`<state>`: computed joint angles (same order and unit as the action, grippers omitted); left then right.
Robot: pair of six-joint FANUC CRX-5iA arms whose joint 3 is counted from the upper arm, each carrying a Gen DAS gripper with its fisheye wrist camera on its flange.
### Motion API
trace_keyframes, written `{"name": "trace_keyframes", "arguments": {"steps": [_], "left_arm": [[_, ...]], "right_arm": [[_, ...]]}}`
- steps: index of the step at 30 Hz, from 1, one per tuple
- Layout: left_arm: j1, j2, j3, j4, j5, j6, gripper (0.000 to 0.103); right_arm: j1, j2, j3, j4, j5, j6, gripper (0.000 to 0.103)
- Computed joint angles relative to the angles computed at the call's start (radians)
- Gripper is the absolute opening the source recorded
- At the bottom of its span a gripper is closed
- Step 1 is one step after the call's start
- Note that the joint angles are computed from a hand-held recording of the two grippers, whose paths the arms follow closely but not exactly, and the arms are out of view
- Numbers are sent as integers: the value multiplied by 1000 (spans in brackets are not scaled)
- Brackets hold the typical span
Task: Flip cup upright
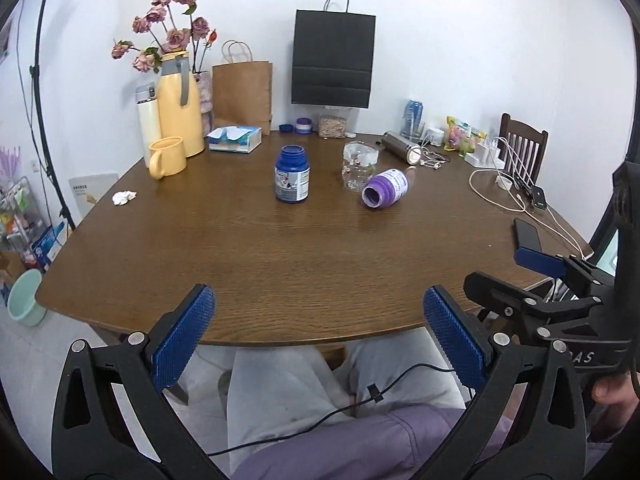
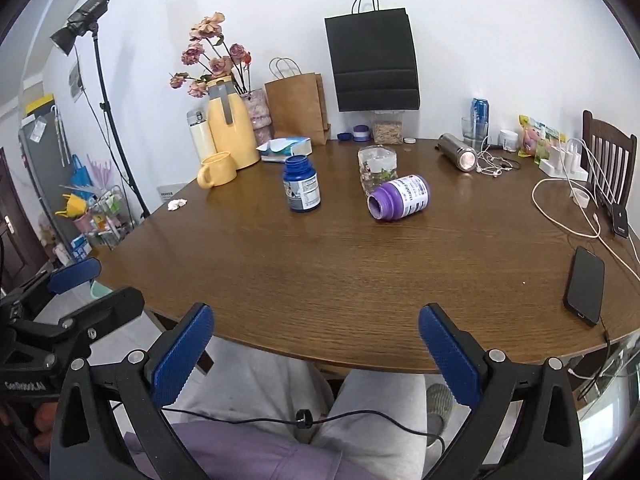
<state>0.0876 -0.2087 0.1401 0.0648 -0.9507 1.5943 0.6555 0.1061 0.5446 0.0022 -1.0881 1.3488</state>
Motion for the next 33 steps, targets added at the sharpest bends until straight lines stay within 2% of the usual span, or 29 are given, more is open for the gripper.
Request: {"name": "trace_keyframes", "arguments": {"steps": [22, 33], "left_arm": [[-43, 0, 36, -111, -29, 87, 103], [-42, 3, 44, -119, -44, 99, 103]], "right_arm": [[8, -47, -66, 36, 20, -28, 103], [7, -43, -59, 34, 17, -25, 103]]}}
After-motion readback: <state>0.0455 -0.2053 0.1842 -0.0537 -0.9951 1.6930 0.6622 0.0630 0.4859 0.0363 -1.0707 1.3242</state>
